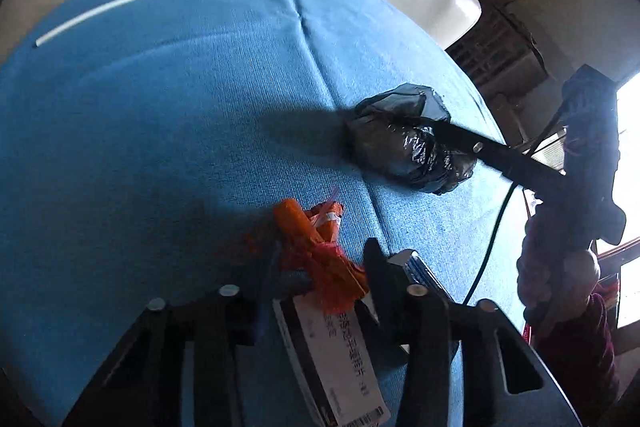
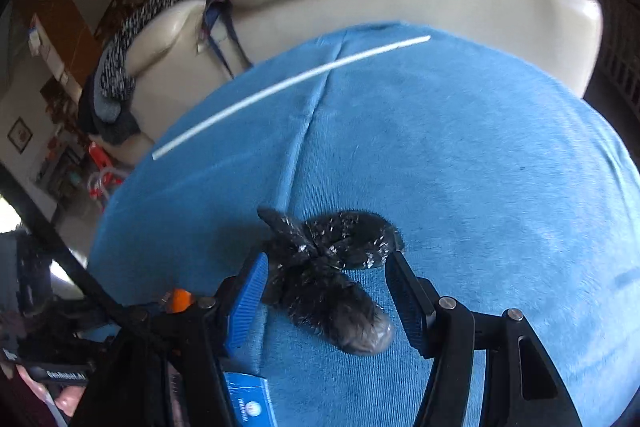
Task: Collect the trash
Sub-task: 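Grasp the black plastic bag with right tool while left tool grasps orange mesh bag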
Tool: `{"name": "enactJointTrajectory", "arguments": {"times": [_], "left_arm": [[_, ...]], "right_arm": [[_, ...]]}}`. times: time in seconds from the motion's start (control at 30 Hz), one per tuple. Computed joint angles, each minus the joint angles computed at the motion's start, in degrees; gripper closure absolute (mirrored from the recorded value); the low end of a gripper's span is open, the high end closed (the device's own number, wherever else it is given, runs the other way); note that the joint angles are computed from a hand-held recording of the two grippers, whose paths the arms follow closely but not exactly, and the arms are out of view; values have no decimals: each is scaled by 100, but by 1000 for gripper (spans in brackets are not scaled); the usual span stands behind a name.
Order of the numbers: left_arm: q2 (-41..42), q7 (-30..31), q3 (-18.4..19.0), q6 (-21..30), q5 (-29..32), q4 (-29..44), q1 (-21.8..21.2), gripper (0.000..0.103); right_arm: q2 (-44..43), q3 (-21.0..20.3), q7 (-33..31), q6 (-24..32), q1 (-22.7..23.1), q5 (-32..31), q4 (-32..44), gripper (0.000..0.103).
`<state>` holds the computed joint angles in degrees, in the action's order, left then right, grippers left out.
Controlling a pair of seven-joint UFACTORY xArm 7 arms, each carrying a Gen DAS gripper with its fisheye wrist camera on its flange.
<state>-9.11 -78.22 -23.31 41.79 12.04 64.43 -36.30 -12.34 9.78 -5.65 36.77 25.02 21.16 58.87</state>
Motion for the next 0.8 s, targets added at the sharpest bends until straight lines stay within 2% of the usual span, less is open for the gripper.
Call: {"name": "enactJointTrajectory", "arguments": {"times": [0.07, 0.17, 0.2, 0.23, 0.3, 0.47, 0.5, 0.53, 0.63, 0.8], "left_arm": [[123, 128, 42, 61, -138, 80, -19, 70], [170, 192, 111, -148, -268, 16, -23, 76], [178, 169, 119, -178, -271, 11, -16, 77], [184, 149, 124, -185, -271, 12, -12, 77], [178, 106, 137, -215, -287, -7, -4, 78], [11, -154, 92, -68, -136, -51, 23, 78], [-58, -243, 59, -32, -75, -63, 36, 78], [-137, -330, 20, 14, 6, -70, 53, 78], [-422, -571, -208, 468, 353, 46, 91, 78], [-606, -735, -734, 1507, 958, 574, 61, 78]], "right_arm": [[86, 2, -130, 132, 27, -25, 26, 38], [113, 95, -215, 164, 29, -278, -66, 38], [115, 132, -186, 181, 24, -400, -104, 43], [112, 153, -191, 162, 28, -486, -153, 55], [8, 178, -237, -58, 55, -562, -346, 57], [-506, 17, -197, -433, 149, -173, -818, 60], [-647, -21, -342, -526, 190, 12, -927, 60], [-831, -274, -727, -790, 471, 350, -1129, 60], [-1635, -426, -870, -764, 535, 650, -1628, 60], [-2998, -486, -547, -422, 580, 570, -2239, 60]]}}
